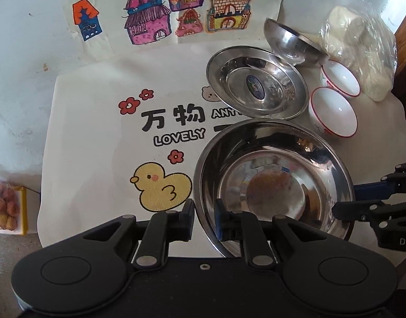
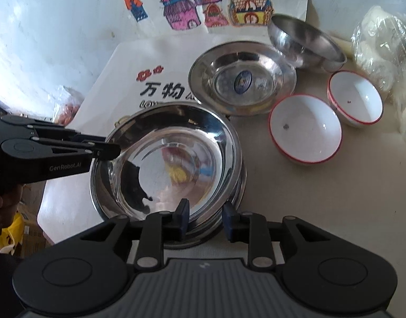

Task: Organize plates and bowls
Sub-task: 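Lift the large plate with both grippers, lower it onto the plain steel plate, open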

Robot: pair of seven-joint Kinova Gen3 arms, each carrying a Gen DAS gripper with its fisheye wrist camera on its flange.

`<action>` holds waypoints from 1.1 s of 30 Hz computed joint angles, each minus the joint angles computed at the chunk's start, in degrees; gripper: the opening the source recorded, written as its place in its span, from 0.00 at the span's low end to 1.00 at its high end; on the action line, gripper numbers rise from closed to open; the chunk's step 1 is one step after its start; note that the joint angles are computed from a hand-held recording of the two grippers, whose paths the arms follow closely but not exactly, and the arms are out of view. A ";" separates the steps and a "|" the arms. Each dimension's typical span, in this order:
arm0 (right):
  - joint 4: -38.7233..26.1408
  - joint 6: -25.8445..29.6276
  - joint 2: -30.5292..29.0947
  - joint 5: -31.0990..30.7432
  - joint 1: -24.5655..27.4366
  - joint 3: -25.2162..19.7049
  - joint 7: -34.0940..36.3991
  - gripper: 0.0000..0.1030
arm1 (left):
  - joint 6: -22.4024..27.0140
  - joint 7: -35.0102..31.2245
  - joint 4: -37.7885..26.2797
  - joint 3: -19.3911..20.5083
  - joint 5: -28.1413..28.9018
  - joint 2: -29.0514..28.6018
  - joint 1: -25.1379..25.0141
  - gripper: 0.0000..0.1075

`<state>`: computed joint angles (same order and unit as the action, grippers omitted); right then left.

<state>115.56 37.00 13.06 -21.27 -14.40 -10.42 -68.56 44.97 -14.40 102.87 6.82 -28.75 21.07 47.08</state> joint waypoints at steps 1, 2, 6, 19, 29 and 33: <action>0.06 0.17 0.09 0.28 -0.13 0.05 -0.10 0.30 | 0.15 -0.02 -0.15 0.05 0.02 0.10 0.05 0.16; 0.03 0.29 0.23 0.56 -0.28 0.08 -0.21 0.30 | 0.34 0.02 -0.31 0.07 0.05 0.21 0.13 0.17; -0.55 1.09 0.74 1.38 -0.63 0.23 -0.85 0.31 | 0.87 -0.57 -0.95 0.22 0.55 0.89 0.08 0.17; -1.05 2.08 1.82 2.09 -0.77 -0.05 -1.52 0.32 | -1.14 -1.66 -0.83 -0.22 2.05 1.58 -0.18 0.18; -0.46 1.30 1.36 2.18 -0.78 0.04 -1.31 0.49 | 1.31 2.03 -1.57 -1.55 0.04 0.91 1.12 0.56; -0.13 -0.06 1.13 1.18 -0.20 0.07 -1.43 0.66 | 3.99 5.67 -2.88 -2.44 -3.19 1.31 1.90 0.78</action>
